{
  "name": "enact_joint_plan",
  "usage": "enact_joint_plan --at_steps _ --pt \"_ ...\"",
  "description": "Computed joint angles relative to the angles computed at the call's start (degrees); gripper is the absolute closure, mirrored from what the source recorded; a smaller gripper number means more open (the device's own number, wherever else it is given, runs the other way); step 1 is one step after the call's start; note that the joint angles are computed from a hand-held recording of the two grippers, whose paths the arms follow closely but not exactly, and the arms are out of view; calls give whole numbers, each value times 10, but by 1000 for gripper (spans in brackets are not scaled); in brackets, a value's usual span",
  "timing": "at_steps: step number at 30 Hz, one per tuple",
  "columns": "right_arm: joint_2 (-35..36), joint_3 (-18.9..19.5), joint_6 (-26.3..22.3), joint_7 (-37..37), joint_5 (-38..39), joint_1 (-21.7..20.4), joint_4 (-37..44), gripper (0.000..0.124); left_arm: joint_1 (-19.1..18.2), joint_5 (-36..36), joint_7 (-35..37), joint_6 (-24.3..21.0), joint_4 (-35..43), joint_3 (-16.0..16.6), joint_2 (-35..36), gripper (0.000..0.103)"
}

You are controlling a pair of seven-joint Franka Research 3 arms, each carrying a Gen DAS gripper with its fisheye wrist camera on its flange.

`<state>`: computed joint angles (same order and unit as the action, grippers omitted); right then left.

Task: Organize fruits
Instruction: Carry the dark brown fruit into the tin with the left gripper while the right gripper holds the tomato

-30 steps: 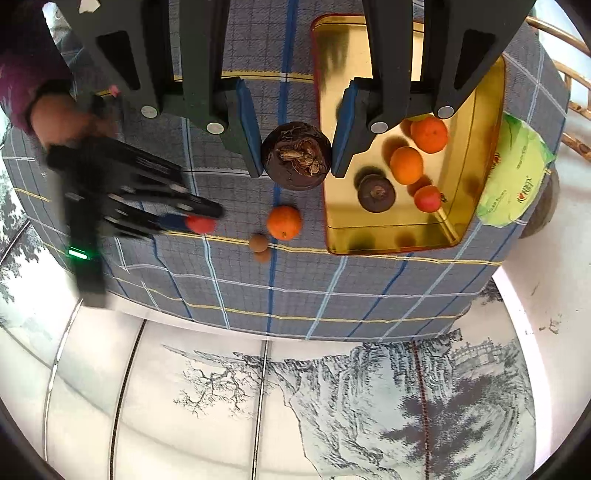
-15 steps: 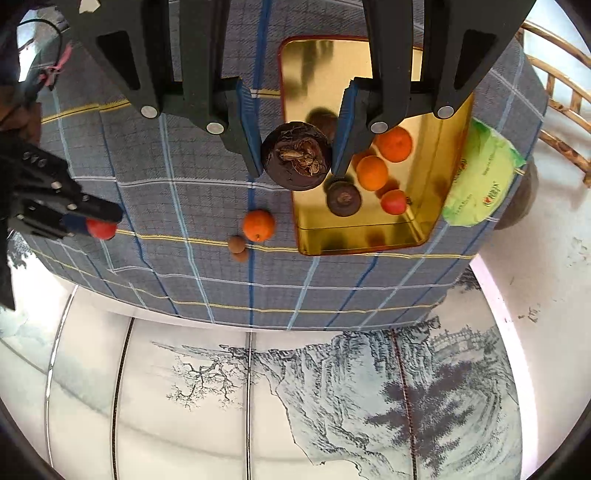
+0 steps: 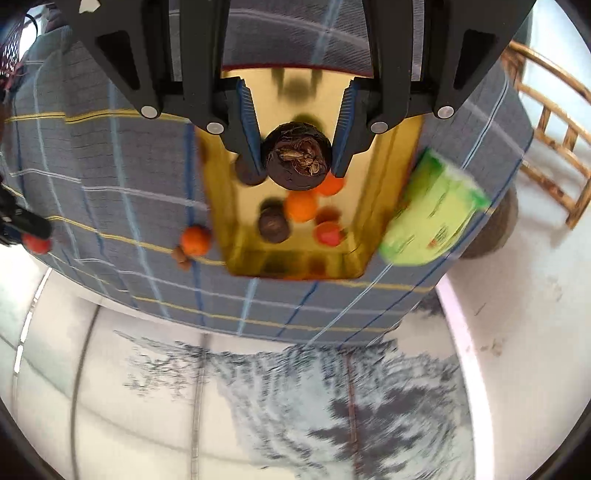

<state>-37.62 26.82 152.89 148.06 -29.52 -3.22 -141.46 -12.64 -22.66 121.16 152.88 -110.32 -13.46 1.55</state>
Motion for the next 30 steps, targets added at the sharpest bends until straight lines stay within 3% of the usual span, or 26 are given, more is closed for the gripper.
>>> enact_joint_plan --at_steps 9,30 --pt "8 5 -3 1 -8 4 12 92 15 6 -6 -9 -6 5 7 69" --pt "21 -1 -3 11 -14 17 15 92 5 -22 38 -50 6 -14 26 68"
